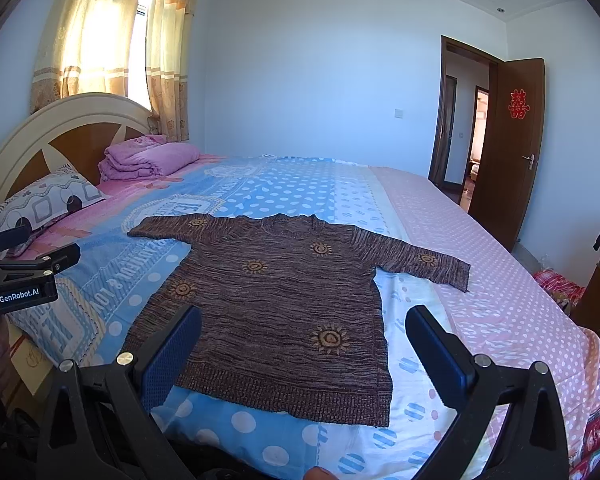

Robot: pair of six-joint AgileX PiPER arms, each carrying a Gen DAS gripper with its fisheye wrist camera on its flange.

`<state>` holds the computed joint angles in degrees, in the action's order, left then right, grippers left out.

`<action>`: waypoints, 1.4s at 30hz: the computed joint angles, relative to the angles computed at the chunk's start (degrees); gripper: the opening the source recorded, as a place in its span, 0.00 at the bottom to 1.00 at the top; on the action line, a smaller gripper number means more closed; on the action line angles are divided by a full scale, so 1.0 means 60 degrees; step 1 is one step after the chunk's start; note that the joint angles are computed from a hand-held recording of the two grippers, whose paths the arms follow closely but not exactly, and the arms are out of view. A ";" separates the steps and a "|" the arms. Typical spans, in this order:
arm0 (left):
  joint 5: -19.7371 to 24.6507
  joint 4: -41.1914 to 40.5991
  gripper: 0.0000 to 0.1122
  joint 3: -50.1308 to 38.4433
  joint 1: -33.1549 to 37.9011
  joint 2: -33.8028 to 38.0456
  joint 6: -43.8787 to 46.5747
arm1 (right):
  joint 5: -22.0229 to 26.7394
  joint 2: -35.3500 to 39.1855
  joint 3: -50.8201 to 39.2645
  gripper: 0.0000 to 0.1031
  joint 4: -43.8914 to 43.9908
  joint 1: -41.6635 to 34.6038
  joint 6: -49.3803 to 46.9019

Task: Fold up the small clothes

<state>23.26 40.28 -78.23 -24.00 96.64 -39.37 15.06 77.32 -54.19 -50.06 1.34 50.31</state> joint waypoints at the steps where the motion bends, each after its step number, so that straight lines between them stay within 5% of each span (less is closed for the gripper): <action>1: 0.0009 -0.0033 0.92 -0.0013 0.0006 0.0010 0.0022 | 0.0001 0.0007 0.0005 0.99 -0.0002 0.0001 0.0006; 42: -0.0018 -0.0395 0.92 -0.0087 0.0213 0.0130 0.0304 | -0.0015 0.0211 -0.0023 0.99 0.0411 -0.0001 -0.0410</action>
<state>23.16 37.91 -78.75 -22.73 97.42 -37.55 14.97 78.58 -54.33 -47.59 1.34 47.85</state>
